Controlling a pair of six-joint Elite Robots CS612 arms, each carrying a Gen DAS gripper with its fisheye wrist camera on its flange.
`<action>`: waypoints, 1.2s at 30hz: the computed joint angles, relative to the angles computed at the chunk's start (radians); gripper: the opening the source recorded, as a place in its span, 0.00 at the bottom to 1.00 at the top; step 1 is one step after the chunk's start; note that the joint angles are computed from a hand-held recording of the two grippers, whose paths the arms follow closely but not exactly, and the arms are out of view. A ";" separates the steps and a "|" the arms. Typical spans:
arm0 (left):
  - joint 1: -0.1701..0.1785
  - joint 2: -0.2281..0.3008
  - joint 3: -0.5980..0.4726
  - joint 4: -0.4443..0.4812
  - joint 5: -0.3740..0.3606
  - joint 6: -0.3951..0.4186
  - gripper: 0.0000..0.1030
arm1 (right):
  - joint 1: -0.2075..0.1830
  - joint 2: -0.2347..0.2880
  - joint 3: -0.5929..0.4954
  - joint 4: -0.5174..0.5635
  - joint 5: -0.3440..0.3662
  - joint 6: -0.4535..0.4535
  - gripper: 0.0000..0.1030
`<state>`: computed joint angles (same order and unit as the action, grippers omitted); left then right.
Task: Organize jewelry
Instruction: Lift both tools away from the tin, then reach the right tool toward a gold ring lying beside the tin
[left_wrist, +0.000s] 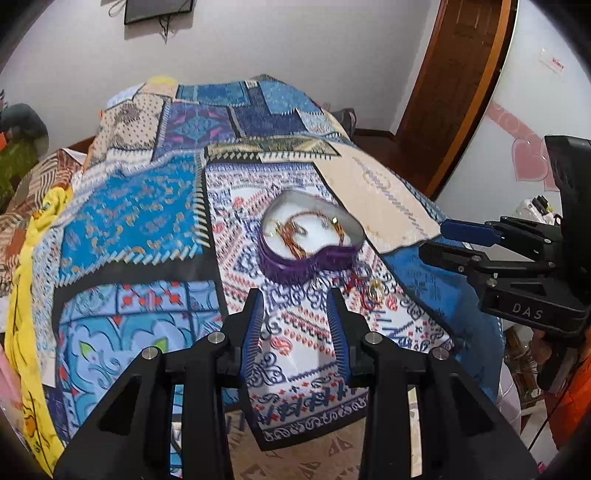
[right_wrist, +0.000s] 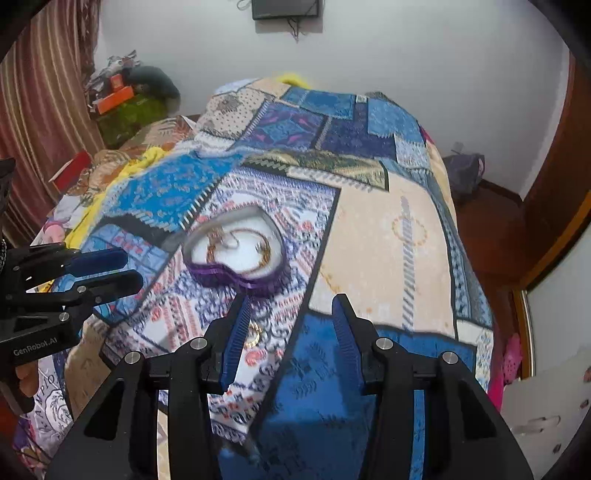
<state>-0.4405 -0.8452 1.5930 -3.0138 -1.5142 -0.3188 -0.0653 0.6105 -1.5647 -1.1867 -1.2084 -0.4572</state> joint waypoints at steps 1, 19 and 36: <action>0.000 0.001 0.000 0.004 -0.005 -0.002 0.33 | 0.000 0.002 -0.002 0.008 -0.001 -0.003 0.41; 0.008 0.032 -0.008 0.023 -0.077 -0.005 0.33 | 0.022 0.013 0.026 0.102 -0.012 -0.101 0.41; 0.010 0.082 -0.098 0.086 -0.117 0.053 0.21 | 0.008 0.023 0.019 0.069 0.027 -0.105 0.22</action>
<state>-0.4309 -0.7630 1.4950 -2.9281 -1.6314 -0.2653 -0.0568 0.6331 -1.5460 -1.1173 -1.1813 -0.5623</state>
